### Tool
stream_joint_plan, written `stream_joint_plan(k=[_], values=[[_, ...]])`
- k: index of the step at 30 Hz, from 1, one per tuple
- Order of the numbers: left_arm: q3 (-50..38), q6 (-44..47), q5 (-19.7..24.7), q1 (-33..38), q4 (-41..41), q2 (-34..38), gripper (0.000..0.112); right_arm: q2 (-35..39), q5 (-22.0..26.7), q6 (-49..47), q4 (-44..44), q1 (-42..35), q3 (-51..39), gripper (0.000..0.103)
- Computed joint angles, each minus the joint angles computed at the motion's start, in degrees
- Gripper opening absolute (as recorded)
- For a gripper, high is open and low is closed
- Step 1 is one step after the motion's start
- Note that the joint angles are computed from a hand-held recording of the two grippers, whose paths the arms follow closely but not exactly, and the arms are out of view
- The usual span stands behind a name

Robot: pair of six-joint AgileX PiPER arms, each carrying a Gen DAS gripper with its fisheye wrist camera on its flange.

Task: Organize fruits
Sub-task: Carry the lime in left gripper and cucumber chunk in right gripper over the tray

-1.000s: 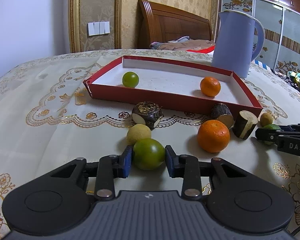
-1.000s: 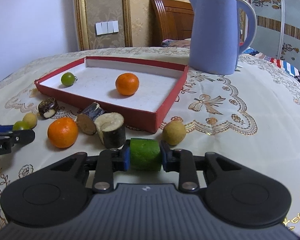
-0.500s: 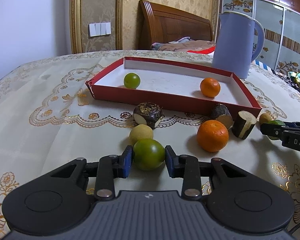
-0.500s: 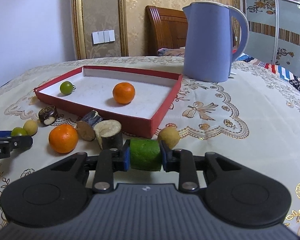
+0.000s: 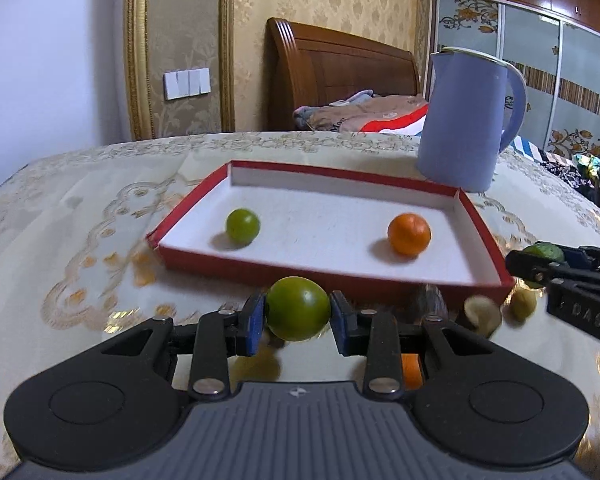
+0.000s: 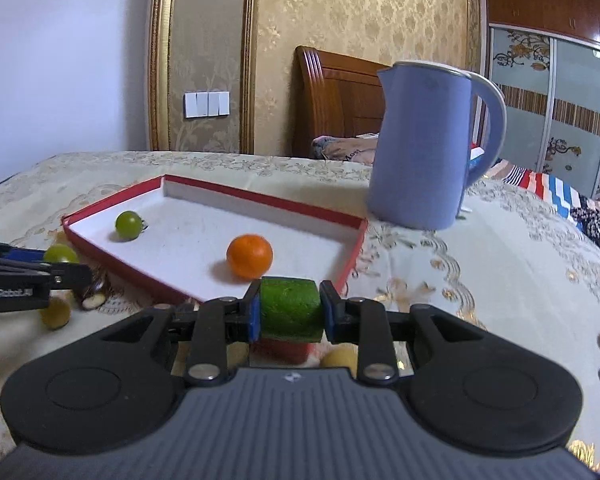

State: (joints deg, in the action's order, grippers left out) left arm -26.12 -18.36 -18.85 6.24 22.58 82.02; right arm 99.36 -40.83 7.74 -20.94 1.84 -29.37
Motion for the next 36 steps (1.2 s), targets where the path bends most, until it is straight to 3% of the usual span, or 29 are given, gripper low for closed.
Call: stream_joint_plan(k=[5,11,15,18,22,26,32,36], values=[[-5.6,18.8,-0.9,-5.2,-21.7,5.9,0.034,3.6,6.9,-2.1,4.8,4.0,-7.6,0.027],[-13.5,30.7,1.2,-7.2,-34.1,12.6,0.034,9.2,16.3,2.5,1.7,5.8,-16.8,0.027],[-19.1,29.0,5.2,-6.3,-32.8,17.5,0.034,11.2,18.9,0.8,3.7,7.0,-19.5,0.027],[-21.3,34.8,5.8,-6.6,-38.9,20.0,0.034,12.5,21.0,0.8,4.5,7.3,-21.4,0.027],[-24.0,32.3,7.6,-5.7,-36.5,21.9,0.034,13.7,22.7,2.2,4.2,7.5,-23.9,0.027],[-25.2,34.1,8.3,-5.5,-38.7,23.2,0.034,15.6,23.8,-3.7,11.2,8.3,-26.8,0.027],[-25.7,31.7,7.4,-5.1,-36.6,24.1,0.034,18.4,27.4,-2.1,12.2,8.2,-32.7,0.027],[-25.3,36.9,4.5,-6.0,-41.9,24.9,0.034,19.6,27.9,-4.3,15.3,8.5,-34.5,0.027]])
